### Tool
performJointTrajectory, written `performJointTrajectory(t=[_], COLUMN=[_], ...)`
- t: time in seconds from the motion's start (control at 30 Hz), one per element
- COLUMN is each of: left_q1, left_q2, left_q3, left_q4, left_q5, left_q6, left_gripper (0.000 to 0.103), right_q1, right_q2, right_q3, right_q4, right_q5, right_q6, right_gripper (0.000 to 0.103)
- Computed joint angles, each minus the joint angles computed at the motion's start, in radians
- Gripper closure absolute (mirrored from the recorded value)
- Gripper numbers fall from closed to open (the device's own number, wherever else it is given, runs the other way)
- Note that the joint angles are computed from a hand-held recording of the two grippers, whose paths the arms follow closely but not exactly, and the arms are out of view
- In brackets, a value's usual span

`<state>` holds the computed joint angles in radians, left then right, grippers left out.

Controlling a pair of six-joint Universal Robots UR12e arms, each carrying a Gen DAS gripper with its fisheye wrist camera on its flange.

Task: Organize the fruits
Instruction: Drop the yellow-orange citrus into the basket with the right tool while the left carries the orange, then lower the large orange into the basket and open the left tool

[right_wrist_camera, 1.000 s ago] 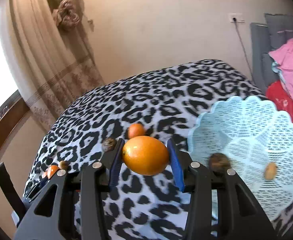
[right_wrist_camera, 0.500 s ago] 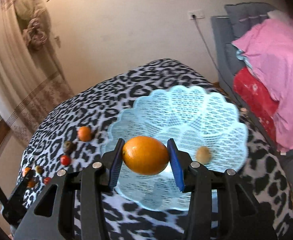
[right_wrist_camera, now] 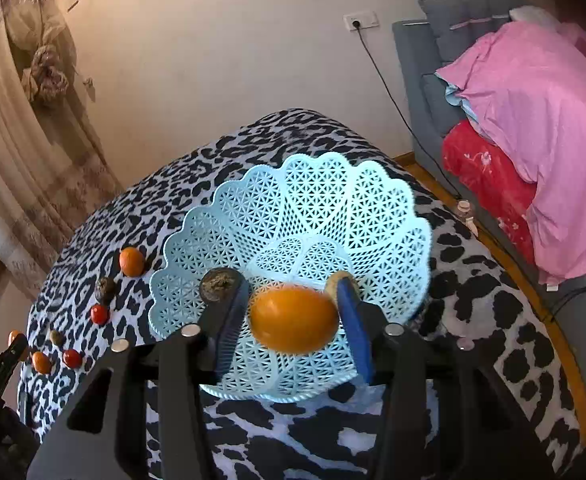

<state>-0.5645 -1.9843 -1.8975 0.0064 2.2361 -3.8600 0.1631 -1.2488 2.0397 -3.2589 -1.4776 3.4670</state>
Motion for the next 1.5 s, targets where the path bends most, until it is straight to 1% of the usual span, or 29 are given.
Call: performJointTrajectory(t=[0.13, 0.33, 0.53, 0.57, 0.63, 0.7, 0.83, 1.03, 1.17, 1.27, 1.43, 1.5], left_q1=[-0.011, -0.032, -0.052, -0.054, -0.058, -0.059, -0.062, -0.077, -0.074, -0.074, -0.079, -0.078], left_q2=[-0.003, -0.019, -0.046, -0.050, -0.059, -0.067, -0.088, -0.134, -0.163, -0.181, -0.207, -0.214], left_q3=[0.020, 0.061, 0.119, 0.126, 0.144, 0.167, 0.208, 0.284, 0.342, 0.370, 0.406, 0.417], left_q4=[0.008, 0.024, 0.020, 0.020, 0.014, -0.007, -0.029, -0.059, -0.127, -0.154, -0.177, -0.188], left_q5=[-0.013, -0.032, -0.076, -0.083, -0.111, -0.162, -0.238, -0.307, -0.387, -0.418, -0.438, -0.458], left_q6=[0.028, 0.093, 0.166, 0.175, 0.192, 0.208, 0.236, 0.312, 0.329, 0.333, 0.363, 0.369], left_gripper=[0.065, 0.065, 0.065, 0.065, 0.065, 0.065, 0.065, 0.065, 0.065, 0.065, 0.065, 0.065], right_q1=[-0.003, -0.012, -0.027, -0.031, -0.037, -0.045, -0.059, -0.075, -0.084, -0.088, -0.090, -0.089], right_q2=[-0.005, -0.016, -0.028, -0.030, -0.031, -0.032, -0.033, -0.034, -0.033, -0.034, -0.032, -0.032], right_q3=[0.010, 0.034, 0.061, 0.067, 0.077, 0.086, 0.097, 0.112, 0.118, 0.123, 0.126, 0.125], right_q4=[-0.035, -0.094, -0.139, -0.148, -0.167, -0.176, -0.179, -0.188, -0.189, -0.189, -0.192, -0.192], right_q5=[-0.004, -0.015, -0.029, -0.030, -0.035, -0.042, -0.031, -0.010, 0.002, 0.008, 0.015, 0.015], right_q6=[-0.005, -0.006, 0.002, 0.006, 0.017, 0.025, 0.033, 0.039, 0.049, 0.053, 0.056, 0.056], right_gripper=[0.053, 0.053, 0.053, 0.048, 0.041, 0.041, 0.041, 0.041, 0.041, 0.041, 0.041, 0.041])
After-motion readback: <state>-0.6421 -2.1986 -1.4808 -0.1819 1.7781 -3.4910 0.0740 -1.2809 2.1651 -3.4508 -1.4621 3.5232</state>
